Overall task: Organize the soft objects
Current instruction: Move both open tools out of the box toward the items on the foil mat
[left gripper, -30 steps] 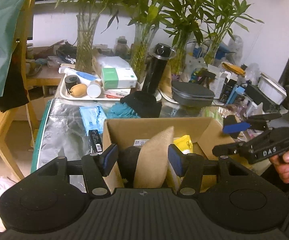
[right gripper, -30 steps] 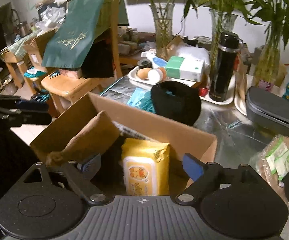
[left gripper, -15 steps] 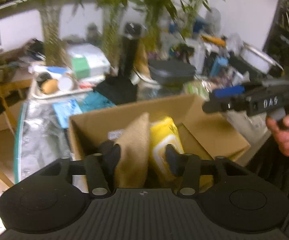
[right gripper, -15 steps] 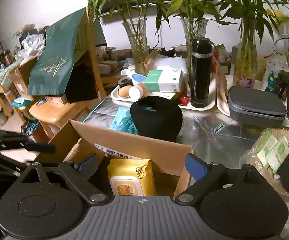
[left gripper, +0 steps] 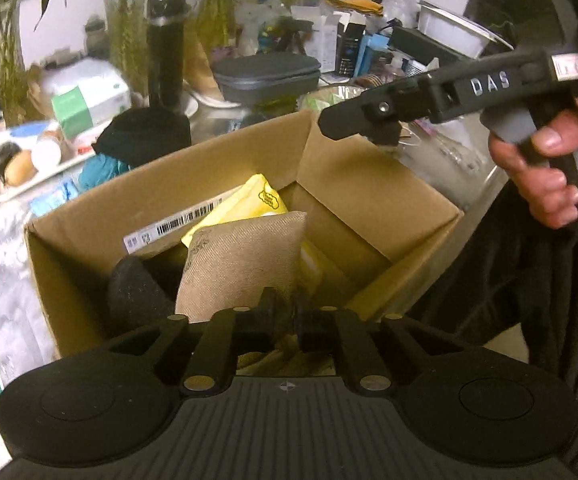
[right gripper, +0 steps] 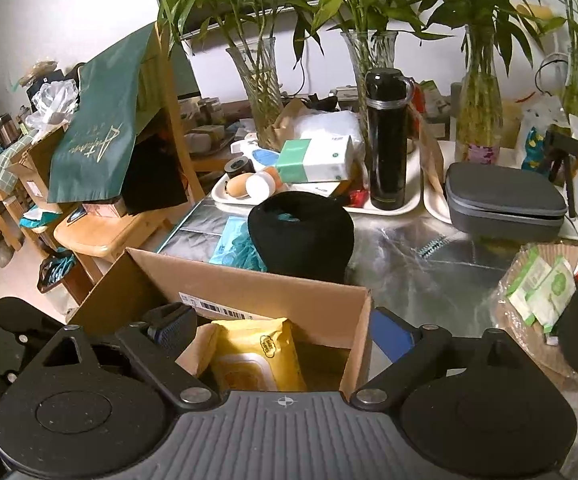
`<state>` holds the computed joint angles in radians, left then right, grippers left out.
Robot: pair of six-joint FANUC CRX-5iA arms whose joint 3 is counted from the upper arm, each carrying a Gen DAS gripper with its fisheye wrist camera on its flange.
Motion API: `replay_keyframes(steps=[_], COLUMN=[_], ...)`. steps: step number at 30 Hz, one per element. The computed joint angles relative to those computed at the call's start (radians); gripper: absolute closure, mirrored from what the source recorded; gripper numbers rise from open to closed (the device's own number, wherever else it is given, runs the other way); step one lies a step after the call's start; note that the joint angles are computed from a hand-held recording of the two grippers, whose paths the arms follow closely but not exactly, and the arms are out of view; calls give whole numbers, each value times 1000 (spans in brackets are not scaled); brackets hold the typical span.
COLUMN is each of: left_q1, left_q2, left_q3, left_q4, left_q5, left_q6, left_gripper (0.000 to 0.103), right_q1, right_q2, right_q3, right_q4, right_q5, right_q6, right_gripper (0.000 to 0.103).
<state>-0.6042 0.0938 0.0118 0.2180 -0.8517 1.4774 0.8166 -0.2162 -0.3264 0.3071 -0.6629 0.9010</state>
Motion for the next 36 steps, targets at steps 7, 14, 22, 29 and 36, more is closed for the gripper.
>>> replay_keyframes(steps=[7, 14, 22, 29, 36], left_q1=[21, 26, 41, 87, 137], left_q2=[-67, -112, -134, -112, -58], left_q3=[-77, -79, -48, -3, 65], left_q4=[56, -81, -249, -334, -387], left_q5=[101, 167, 176, 144, 74], left_q6=[21, 209, 398, 556, 653], left_gripper=[47, 47, 47, 47, 47], right_q1=[3, -9, -28, -64, -82], right_q2=[-3, 16, 45, 77, 100], right_q3=[-22, -13, -5, 8, 14], right_q4=[47, 45, 74, 85, 100], right_q5=[19, 22, 21, 42, 58], right_q6=[-55, -66, -80, -124, -121], right_gripper=[6, 4, 0, 0, 0])
